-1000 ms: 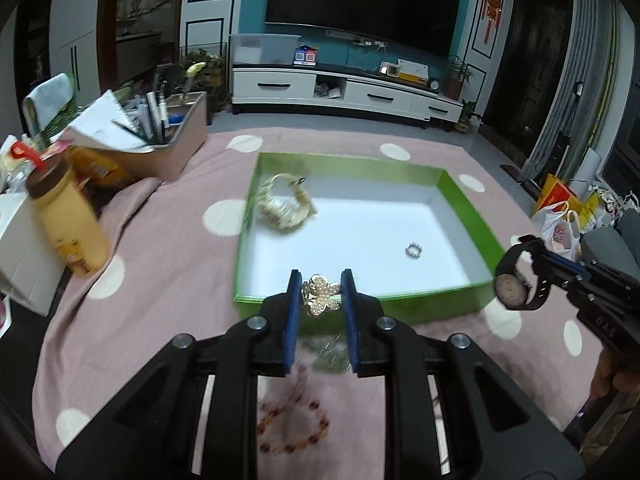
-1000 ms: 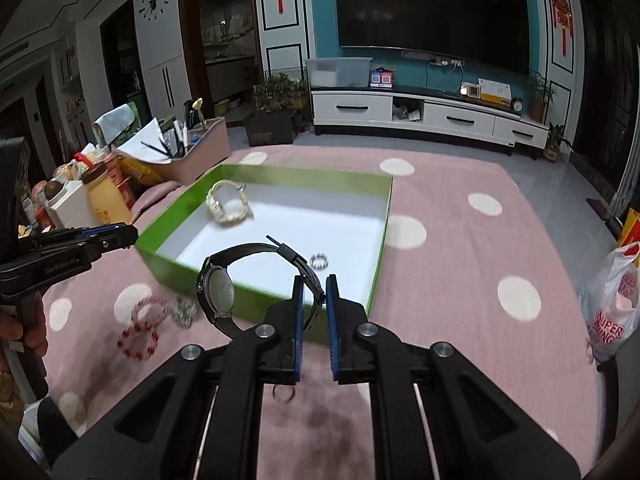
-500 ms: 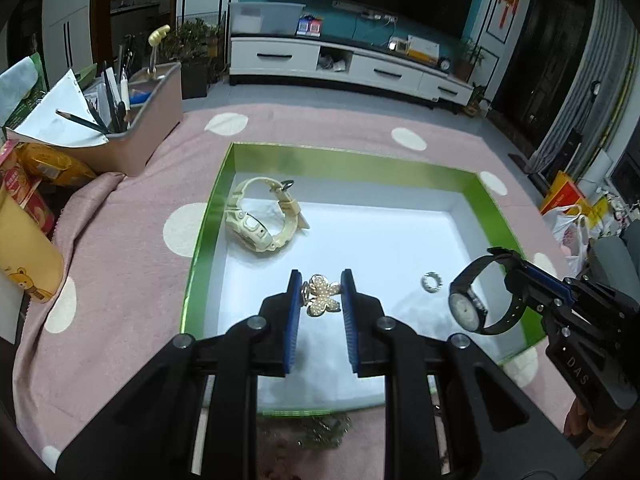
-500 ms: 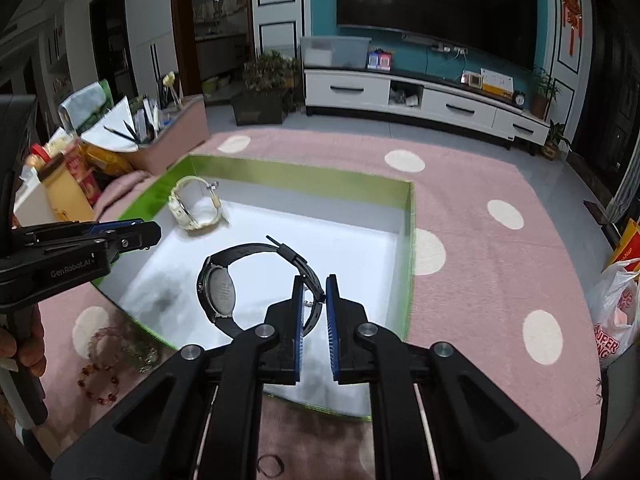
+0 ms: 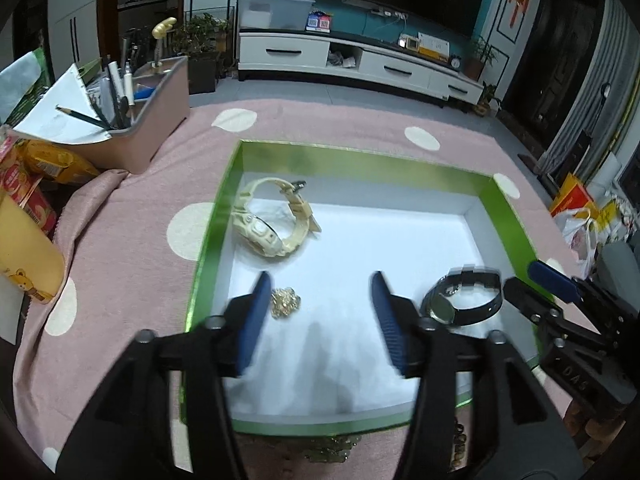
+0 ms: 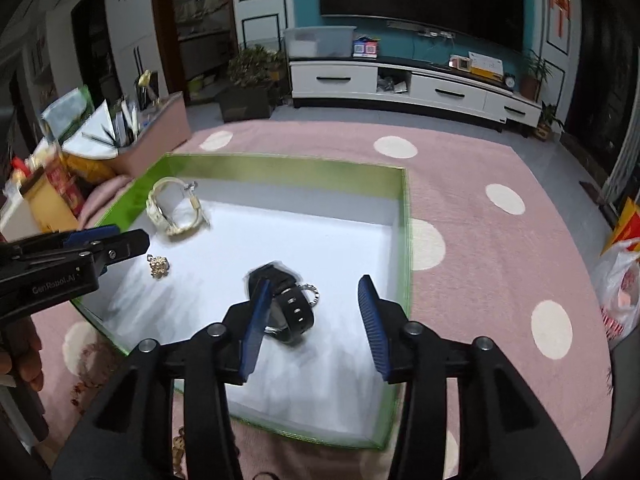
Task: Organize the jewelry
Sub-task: 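Carry the black watch and brooch into the green box and open both tools, then lift both open tools out of the green box back over the jewelry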
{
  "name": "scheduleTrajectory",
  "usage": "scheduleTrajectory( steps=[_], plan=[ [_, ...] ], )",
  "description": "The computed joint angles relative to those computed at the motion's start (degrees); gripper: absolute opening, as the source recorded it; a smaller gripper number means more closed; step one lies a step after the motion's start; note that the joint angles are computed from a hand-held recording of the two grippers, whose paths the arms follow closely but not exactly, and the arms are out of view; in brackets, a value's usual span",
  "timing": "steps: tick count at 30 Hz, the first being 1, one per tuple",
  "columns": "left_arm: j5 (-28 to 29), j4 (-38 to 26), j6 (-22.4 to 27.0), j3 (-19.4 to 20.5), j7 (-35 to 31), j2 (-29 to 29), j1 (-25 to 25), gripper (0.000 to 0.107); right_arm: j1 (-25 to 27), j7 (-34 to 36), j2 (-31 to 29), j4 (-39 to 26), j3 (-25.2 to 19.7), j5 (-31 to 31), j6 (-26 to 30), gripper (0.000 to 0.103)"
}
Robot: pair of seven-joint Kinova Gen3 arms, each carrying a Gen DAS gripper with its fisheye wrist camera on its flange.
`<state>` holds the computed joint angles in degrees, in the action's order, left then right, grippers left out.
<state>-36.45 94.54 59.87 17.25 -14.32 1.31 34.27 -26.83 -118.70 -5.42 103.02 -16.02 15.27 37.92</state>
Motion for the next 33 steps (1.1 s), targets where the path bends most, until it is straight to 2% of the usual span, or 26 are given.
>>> scheduleTrajectory(
  steps=[7, 19, 26, 33],
  plan=[
    [-1.6, 1.5, 2.8, 2.4, 3.9, -4.1, -0.2, 0.070, 1.9, 6.1, -6.3, 3.2, 2.7, -8.1, -0.2, 0.049],
    [0.1, 5.2, 9.9, 10.3, 10.1, -10.9, -2.7, 0.077, 4.2, 12.2, -14.2, 7.2, 2.1, -16.1, 3.7, 0.049],
    [3.3, 8.2, 13.2, 15.3, 14.1, -14.8, -4.8, 0.078, 3.8, 13.9, -17.4, 8.7, 0.8, -18.8, 5.9, 0.049],
    [8.3, 11.5, 14.3, 19.5, 17.1, -18.3, -7.9, 0.078, 2.9, 15.3, -19.2, 9.5, -0.3, -20.8, 8.3, 0.049]
  ],
)
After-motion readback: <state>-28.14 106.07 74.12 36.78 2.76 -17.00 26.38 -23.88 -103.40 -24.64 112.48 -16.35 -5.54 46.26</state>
